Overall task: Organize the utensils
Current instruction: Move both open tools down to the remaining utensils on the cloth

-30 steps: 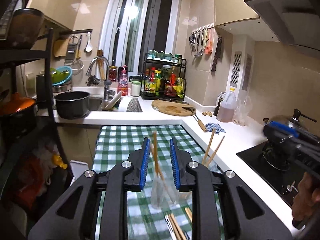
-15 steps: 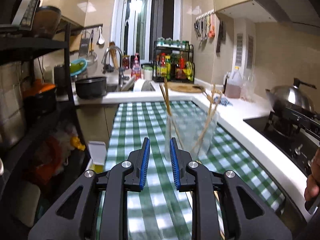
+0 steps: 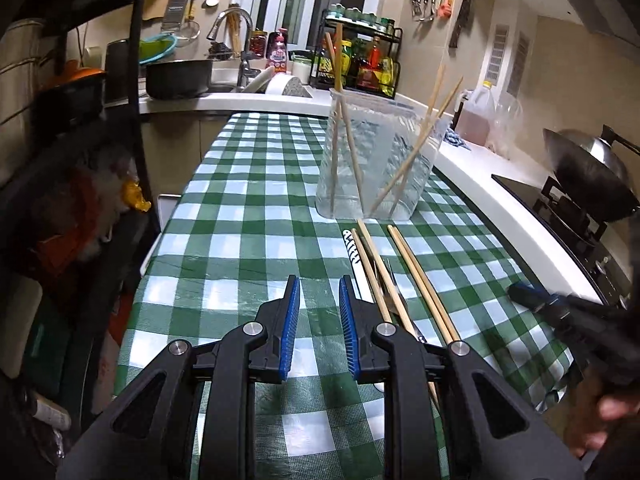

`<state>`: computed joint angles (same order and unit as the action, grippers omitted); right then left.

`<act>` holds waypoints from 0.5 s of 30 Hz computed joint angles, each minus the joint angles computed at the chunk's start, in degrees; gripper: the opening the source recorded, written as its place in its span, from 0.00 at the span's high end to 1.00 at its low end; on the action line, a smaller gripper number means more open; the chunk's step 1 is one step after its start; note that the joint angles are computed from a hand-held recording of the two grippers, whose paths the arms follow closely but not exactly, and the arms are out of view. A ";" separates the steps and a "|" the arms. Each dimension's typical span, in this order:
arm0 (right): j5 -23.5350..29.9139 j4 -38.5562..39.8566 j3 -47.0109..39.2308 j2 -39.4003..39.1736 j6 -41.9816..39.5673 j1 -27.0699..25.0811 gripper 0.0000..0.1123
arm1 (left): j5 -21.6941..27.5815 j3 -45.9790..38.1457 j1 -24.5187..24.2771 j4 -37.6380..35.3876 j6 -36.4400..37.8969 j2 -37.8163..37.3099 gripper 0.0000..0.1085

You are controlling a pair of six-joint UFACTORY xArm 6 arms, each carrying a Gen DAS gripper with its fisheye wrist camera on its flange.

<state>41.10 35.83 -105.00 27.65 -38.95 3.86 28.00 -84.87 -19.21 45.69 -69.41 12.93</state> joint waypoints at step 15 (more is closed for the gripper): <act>3.76 -6.00 1.76 1.09 1.92 1.82 0.88 | -2.16 0.66 -0.55 -7.04 5.92 1.39 0.81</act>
<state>44.86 29.83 -103.24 28.74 -37.04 5.68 25.84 -84.21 -19.76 38.65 -63.49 14.32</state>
